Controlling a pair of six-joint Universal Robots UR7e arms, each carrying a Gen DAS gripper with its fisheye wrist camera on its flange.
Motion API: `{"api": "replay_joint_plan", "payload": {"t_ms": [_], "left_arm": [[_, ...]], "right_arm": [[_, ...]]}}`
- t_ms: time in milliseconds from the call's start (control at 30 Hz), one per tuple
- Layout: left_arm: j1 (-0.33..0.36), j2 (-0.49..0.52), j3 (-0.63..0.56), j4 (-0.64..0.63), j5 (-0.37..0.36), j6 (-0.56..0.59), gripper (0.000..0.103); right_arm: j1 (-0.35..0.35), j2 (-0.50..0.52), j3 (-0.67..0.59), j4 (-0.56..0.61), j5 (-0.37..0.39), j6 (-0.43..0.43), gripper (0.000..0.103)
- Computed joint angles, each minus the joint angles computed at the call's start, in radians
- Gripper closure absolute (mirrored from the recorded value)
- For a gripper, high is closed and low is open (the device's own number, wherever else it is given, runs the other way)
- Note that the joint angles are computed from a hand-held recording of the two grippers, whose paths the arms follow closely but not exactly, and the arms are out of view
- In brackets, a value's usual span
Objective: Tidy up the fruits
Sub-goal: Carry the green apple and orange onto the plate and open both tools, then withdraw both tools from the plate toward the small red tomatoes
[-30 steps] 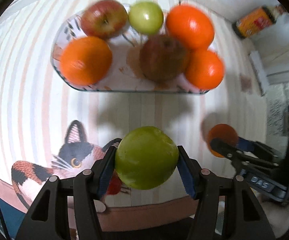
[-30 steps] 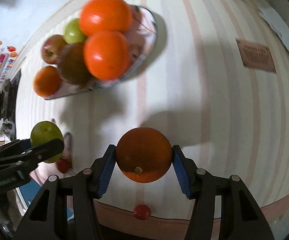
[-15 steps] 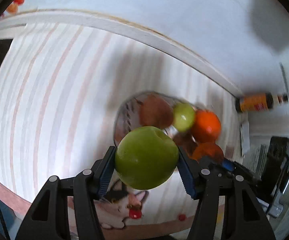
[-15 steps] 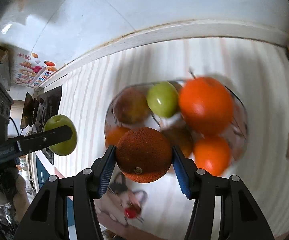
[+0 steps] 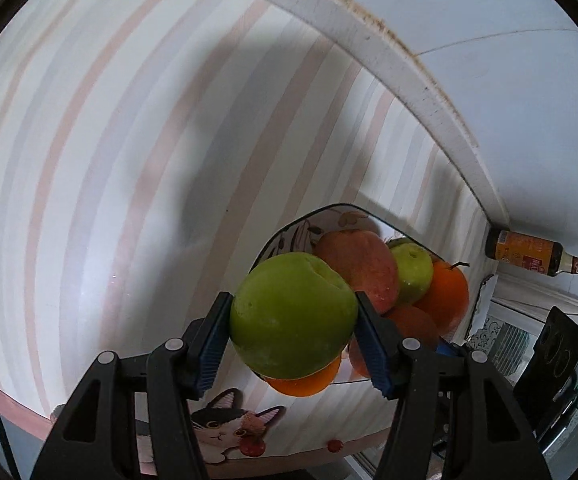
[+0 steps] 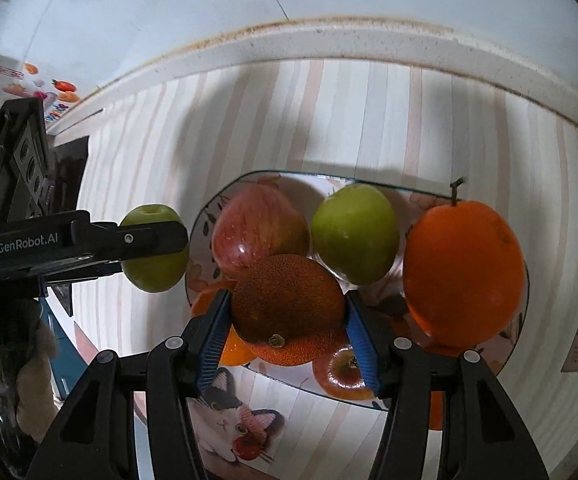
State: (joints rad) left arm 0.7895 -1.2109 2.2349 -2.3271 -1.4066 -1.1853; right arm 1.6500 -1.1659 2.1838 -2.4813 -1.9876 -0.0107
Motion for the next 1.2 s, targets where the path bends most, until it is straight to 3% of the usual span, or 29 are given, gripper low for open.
{"api": "replay_joint_plan", "payload": {"t_ms": [33,100,133,233,367,467,767,1033,1200], "left_arm": [[0.006,0.014,-0.007,0.003,-0.015,0.008,0.046],[0.011,0.031,-0.021,0.028,-0.029,0.012,0.046],[0.008,0.036,-0.029,0.051,-0.024,0.007,0.045],[0.002,0.032,-0.025,0.043,-0.014,0.016,0.016],[-0.021,0.026,-0.034,0.064,0.015,0.025,0.012],[-0.048,0.023,-0.039,0.083,0.048,0.027,0.012],[-0.292,-0.004,-0.060,0.391,0.305,-0.080,0.012],[-0.475,-0.034,-0.038,0.524,0.338,-0.212,0.012],[-0.589,-0.066,-0.041,0.590,0.340,-0.286,0.012]], "right_arm": [[-0.002,0.006,-0.003,0.007,-0.004,0.017,0.042],[-0.010,0.010,-0.010,0.018,-0.005,0.044,0.021],[-0.012,0.008,-0.009,0.013,-0.007,0.054,0.017],[-0.015,-0.016,-0.004,0.015,-0.021,0.076,0.015],[-0.016,-0.058,0.011,0.012,-0.041,0.083,0.014],[0.000,-0.079,0.028,-0.011,-0.099,0.087,0.010],[0.045,-0.177,0.131,-0.102,-0.241,0.061,0.010],[0.104,-0.323,0.255,-0.149,-0.298,0.066,0.010],[0.179,-0.475,0.312,-0.100,-0.334,0.111,0.010]]}}
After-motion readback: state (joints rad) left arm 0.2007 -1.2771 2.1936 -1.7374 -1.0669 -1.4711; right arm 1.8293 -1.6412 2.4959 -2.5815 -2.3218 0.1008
